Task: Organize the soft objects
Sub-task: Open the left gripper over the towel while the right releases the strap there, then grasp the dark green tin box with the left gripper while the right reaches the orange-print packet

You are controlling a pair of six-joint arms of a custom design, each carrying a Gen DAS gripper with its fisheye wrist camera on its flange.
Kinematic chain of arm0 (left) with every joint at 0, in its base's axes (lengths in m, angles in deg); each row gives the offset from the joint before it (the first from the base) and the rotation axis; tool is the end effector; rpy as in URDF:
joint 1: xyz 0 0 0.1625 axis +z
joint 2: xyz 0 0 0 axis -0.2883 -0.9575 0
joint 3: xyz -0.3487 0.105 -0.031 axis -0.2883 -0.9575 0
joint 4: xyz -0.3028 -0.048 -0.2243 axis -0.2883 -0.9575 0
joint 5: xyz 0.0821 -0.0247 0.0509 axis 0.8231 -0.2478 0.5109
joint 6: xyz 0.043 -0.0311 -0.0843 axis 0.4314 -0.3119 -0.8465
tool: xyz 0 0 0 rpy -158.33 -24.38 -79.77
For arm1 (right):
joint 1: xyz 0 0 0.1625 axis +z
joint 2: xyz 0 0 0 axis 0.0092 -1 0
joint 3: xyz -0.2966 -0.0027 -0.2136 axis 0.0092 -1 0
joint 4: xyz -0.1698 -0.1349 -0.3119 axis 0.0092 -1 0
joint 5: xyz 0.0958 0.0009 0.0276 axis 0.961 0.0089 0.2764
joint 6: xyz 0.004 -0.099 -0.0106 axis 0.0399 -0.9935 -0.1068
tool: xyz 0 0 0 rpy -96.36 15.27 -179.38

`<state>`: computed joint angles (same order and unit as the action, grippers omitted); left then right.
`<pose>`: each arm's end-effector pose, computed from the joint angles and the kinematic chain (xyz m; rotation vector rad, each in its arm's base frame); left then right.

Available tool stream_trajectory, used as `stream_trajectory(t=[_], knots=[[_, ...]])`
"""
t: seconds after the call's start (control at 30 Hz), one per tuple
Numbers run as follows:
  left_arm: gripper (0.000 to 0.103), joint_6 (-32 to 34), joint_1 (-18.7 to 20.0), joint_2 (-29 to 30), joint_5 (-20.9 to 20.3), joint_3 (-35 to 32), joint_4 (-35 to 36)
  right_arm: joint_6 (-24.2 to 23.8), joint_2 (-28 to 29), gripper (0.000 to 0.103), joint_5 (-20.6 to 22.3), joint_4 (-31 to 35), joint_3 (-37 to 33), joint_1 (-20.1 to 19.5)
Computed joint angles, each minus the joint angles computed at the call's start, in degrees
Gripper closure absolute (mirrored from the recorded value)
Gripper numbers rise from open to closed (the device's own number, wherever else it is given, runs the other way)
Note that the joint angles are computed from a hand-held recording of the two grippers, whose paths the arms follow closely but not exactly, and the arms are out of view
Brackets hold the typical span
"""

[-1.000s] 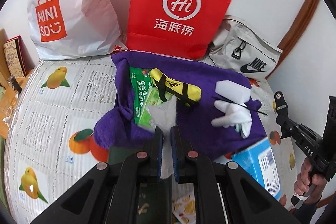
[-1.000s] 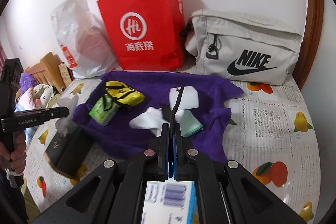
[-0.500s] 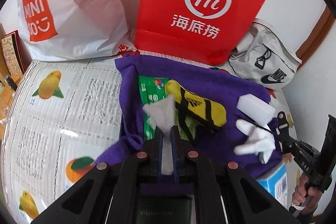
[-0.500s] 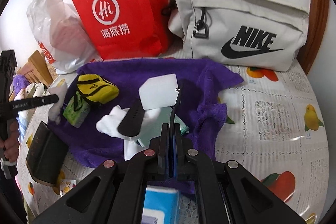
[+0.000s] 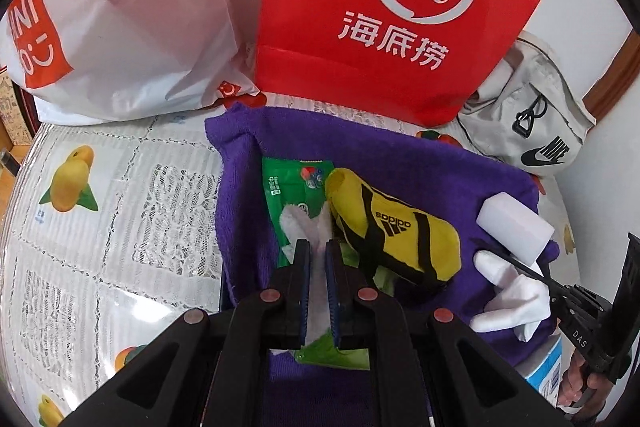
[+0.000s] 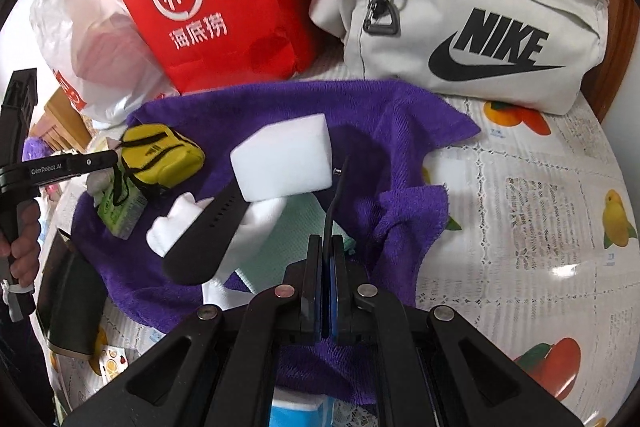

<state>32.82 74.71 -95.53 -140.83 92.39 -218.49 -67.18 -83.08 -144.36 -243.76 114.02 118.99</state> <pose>-0.0572 -0.4339 0.2526 0.6369 2.5987 -0.4459 0.2234 -0.2744 0.0407 -0.0007 -2.3994 0.7811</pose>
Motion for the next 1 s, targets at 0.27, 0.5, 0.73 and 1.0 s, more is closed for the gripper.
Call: stream_trajectory(t=[0.27,0.5,0.73,1.0], knots=[[0.056,-1.3,-1.6,-3.5,1.5,0.4,3.8,1.5,-1.6,0.073,0.9,3.3,0.7,0.5],[0.056,-3.7,-5.2,-12.3,2.5,3.4,9.7,9.1,-3.3,0.056,-4.2,8.5,0.8,8.8],[0.055,-6.6,-7.7,-25.0,3.1,6.5,20.3,18.6,-2.5,0.052,-7.2,18.1,-2.6,19.3],[0.055,-6.2,-7.1,-35.6,3.1,7.7,28.2,20.6,6.6,0.037,-2.1,21.8,-11.6,27.7]])
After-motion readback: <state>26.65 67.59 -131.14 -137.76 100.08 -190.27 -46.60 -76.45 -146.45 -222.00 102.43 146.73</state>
